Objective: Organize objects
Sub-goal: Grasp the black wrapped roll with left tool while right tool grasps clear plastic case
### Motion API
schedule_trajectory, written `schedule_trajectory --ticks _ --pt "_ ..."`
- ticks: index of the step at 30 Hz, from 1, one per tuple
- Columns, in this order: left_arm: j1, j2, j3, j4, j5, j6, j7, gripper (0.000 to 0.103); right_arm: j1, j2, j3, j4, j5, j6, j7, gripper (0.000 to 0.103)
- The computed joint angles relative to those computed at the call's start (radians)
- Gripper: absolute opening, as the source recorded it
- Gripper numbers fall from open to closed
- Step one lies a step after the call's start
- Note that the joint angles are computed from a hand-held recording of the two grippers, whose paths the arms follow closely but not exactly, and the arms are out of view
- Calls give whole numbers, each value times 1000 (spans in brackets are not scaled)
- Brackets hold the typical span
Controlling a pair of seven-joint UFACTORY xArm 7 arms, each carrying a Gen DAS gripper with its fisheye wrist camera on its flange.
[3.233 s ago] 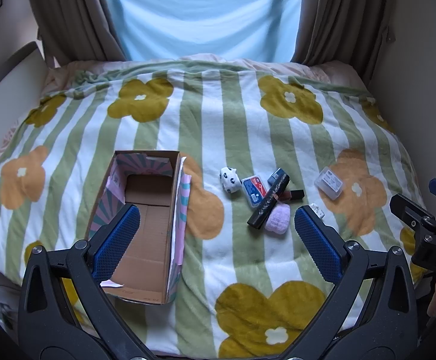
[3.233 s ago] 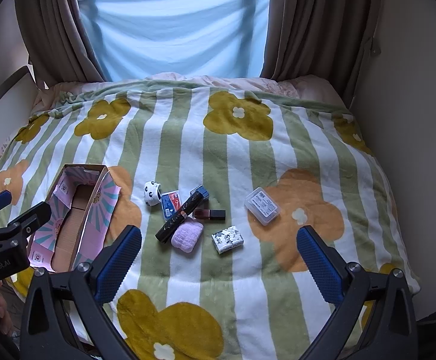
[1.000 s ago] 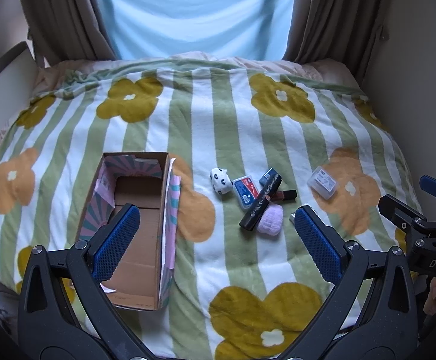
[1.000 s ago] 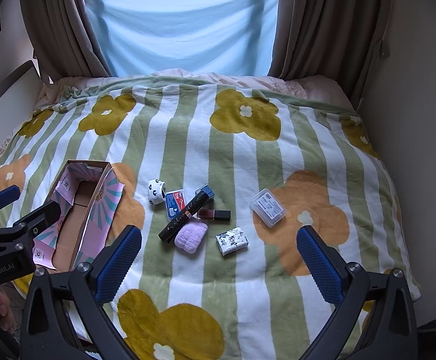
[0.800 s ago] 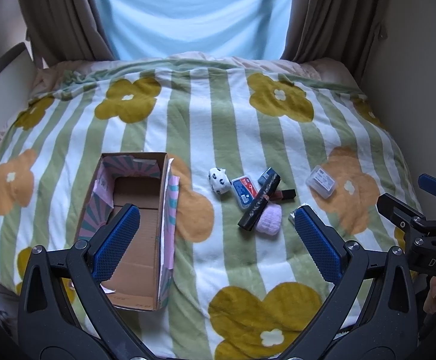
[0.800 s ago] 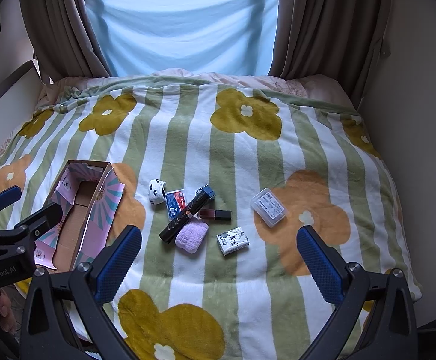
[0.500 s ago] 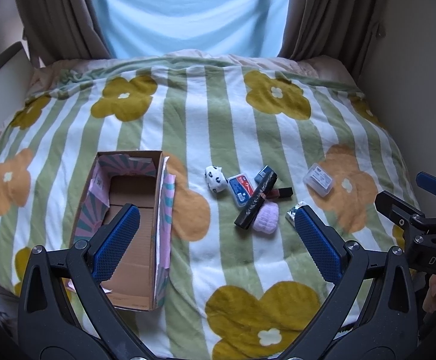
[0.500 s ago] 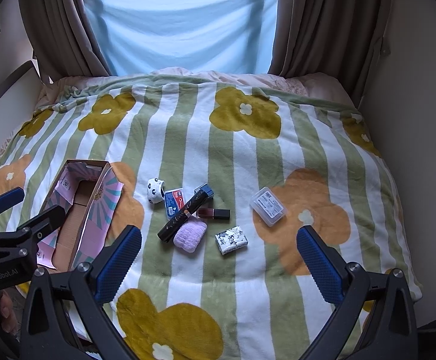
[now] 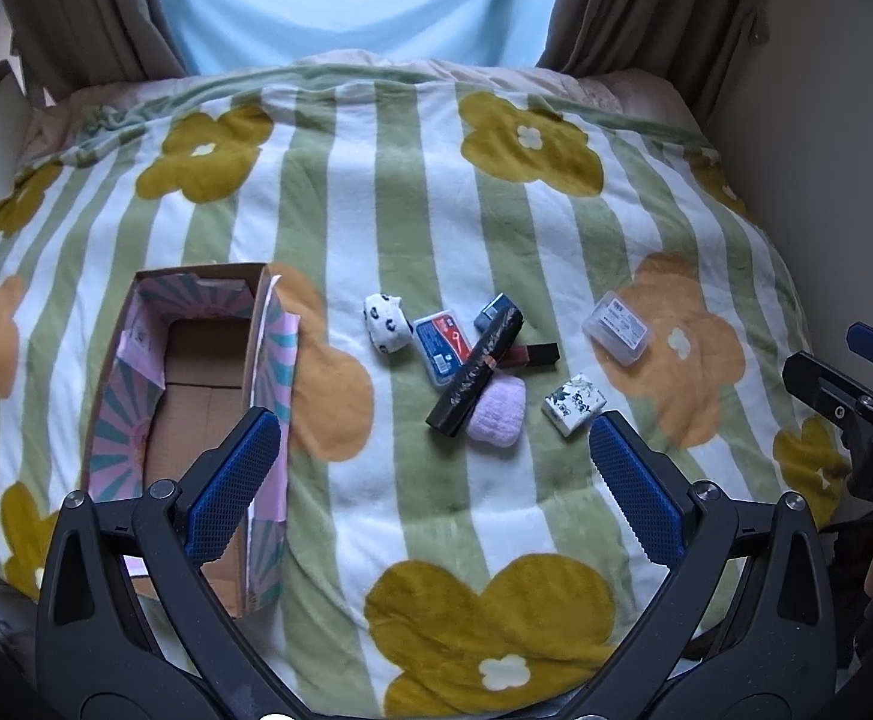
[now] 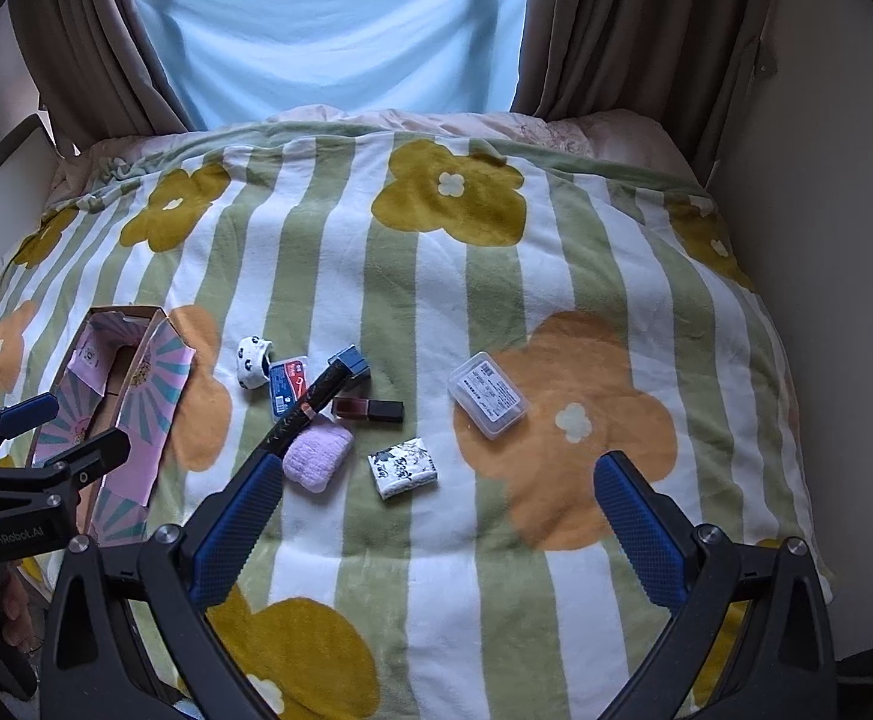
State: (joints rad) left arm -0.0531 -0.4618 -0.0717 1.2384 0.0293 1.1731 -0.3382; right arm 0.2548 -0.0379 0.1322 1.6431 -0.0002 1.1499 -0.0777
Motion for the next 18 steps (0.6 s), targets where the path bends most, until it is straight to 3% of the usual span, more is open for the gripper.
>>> schedule_trajectory --ticks 10,18 --pt "-24 193 0 5 -45 -49 -57 96 -52 217 -37 114 43 14 -181 102" --pt "-34 409 25 48 -116 -109 -57 90 -78 460 -40 295 50 39 -336 102"
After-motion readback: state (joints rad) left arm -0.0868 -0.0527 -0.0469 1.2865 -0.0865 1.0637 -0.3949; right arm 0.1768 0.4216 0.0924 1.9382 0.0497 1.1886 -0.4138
